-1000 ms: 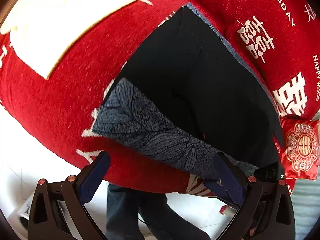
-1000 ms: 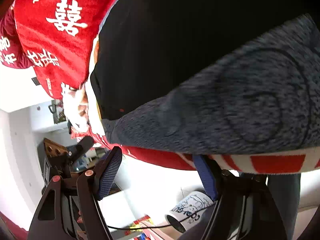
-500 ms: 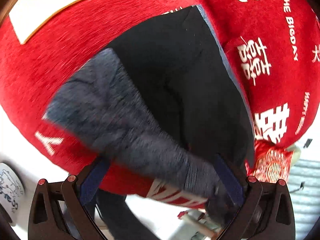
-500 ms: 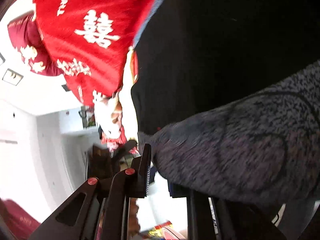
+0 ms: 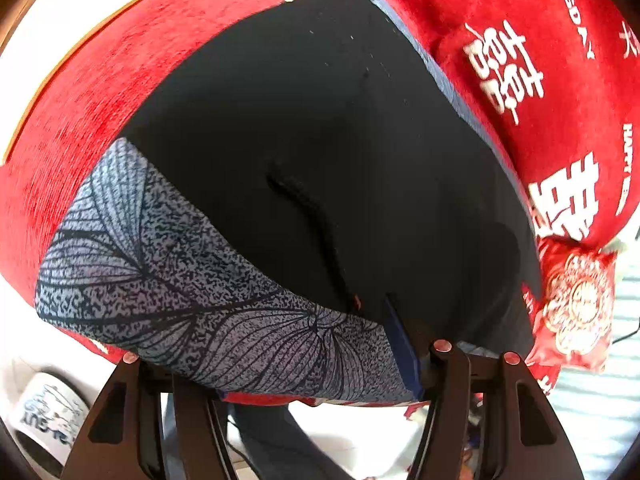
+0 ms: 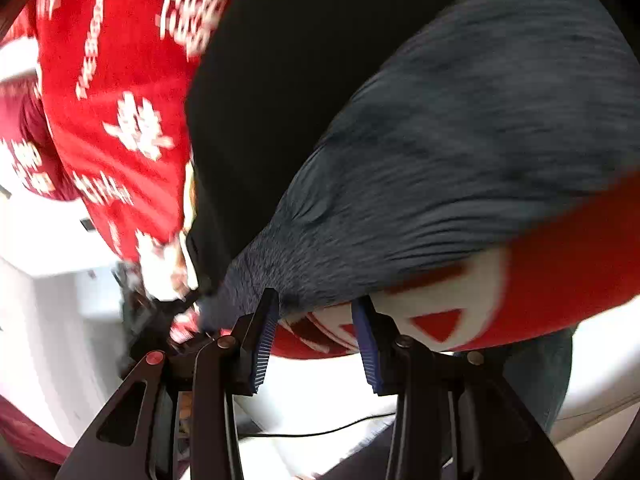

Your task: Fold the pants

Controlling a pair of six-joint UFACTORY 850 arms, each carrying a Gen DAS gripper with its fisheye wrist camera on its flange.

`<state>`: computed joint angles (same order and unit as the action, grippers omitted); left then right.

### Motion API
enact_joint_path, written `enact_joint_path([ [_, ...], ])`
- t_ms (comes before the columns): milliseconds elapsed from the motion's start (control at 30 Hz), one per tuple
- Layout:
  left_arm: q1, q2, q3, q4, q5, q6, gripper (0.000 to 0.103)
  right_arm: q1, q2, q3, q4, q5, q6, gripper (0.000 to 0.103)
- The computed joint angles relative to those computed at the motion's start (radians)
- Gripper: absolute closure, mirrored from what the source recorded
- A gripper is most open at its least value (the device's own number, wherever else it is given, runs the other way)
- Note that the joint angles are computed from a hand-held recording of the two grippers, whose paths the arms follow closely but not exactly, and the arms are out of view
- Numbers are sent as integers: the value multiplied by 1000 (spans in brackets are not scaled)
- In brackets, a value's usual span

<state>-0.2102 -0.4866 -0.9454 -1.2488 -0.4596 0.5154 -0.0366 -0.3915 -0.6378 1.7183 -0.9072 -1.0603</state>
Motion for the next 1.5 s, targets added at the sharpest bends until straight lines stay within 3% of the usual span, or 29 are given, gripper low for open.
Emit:
enact_joint_path([
  [200, -6, -14, -29, 120, -9, -88, 41, -16, -10, 50, 226, -87, -2, 64],
  [233, -5, -12, -29, 133, -10, -99, 53, -10, -10, 52, 243, -83, 16, 73],
  [267, -7, -12, -37, 173, -4, -136, 62, -8, 15, 65, 255, -62, 39, 92],
  [300, -5, -14, -45, 207, -9, -164, 70, -3, 34, 68, 263, -47, 59, 92],
  [467, 10, 28, -53, 254, -37, -179, 76, -20, 105, -7, 120, 9, 133, 96],
  [600, 1, 40, -117, 344, -51, -255, 76, -47, 74, -142, -40, -1, 206, 96],
  [733, -3, -4, -231, 423, -45, -351, 76, -82, -25, -286, -172, -43, 241, 96],
  [867, -7, -99, -394, 527, -31, -442, 76, -85, -171, -522, -309, -77, 329, 96],
  [1067, -7, -325, -709, 805, -24, -694, 75, -61, -451, -998, -534, -141, 469, 96],
  [1200, -18, -506, -934, 1061, -103, -926, 74, -18, -679, -1352, -740, -170, 615, 94],
  [1300, -22, -593, -1042, 1130, -139, -999, 69, 9, -811, -1540, -887, -194, 716, 92],
  [1433, -18, -603, -1085, 1144, -190, -1028, 69, 6, -846, -1571, -872, -185, 735, 94],
  [1467, -15, -577, -1060, 1138, -181, -1016, 69, 5, -837, -1562, -877, -187, 745, 93],
  [1500, -13, -553, -1036, 1146, -174, -1018, 66, 8, -824, -1560, -901, -191, 750, 85],
])
